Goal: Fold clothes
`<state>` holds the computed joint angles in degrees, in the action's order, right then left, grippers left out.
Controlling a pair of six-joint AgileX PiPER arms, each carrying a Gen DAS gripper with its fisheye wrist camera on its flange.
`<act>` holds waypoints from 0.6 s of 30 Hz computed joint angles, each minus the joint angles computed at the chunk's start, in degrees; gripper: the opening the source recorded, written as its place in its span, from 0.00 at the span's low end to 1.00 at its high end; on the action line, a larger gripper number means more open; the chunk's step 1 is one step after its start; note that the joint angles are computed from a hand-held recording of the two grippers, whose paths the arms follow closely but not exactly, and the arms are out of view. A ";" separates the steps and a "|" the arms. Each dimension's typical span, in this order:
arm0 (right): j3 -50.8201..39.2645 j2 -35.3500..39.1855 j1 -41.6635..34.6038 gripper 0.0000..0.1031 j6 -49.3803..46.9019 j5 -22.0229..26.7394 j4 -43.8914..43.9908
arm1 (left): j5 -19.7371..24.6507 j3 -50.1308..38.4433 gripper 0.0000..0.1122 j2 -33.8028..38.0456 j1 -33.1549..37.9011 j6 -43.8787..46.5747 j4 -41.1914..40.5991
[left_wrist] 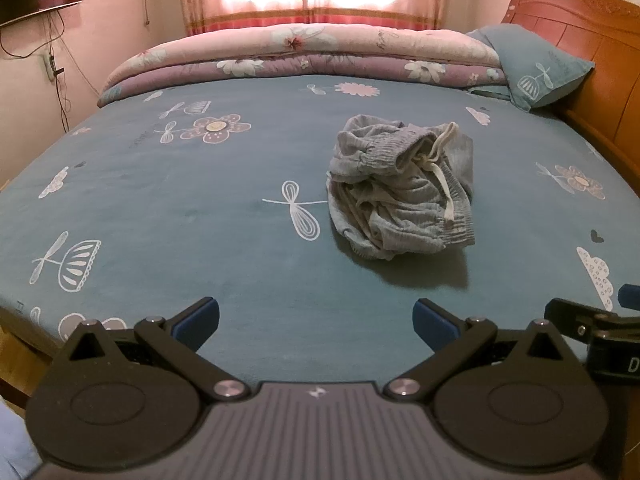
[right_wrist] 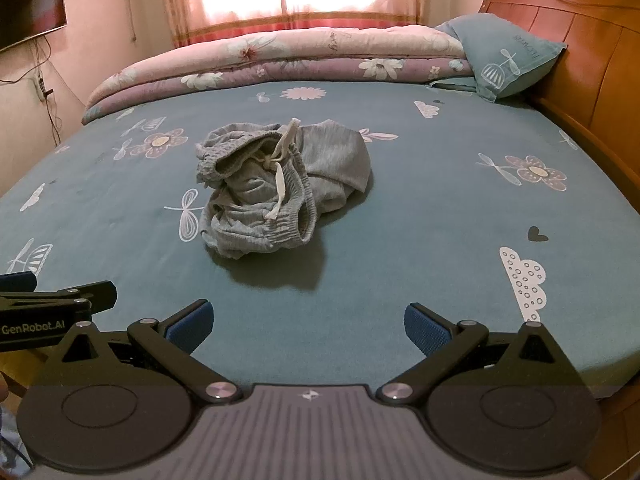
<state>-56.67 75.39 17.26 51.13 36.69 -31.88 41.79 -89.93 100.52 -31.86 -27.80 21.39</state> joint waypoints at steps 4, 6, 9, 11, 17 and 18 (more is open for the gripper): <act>-0.79 -0.85 -0.69 1.00 -2.80 1.55 2.04 | -0.49 0.40 0.91 -0.12 0.05 -0.01 -0.25; -0.65 -0.60 -0.69 1.00 -2.62 1.27 1.88 | -0.74 0.62 0.91 -0.19 0.08 -0.02 -0.38; -0.17 0.20 -0.28 1.00 -0.90 0.25 0.46 | -1.12 0.94 0.91 -0.28 0.12 -0.03 -0.57; 0.19 0.54 0.26 1.00 0.71 -0.20 -0.90 | -1.37 1.15 0.91 -0.35 0.15 -0.03 -0.70; 0.95 0.57 1.06 1.00 2.61 -0.41 -2.46 | -1.83 1.60 0.91 -0.65 0.39 0.52 -1.43; 1.00 0.64 1.22 1.00 2.97 -0.39 -2.77 | -1.89 1.65 0.91 -0.64 0.37 0.55 -1.42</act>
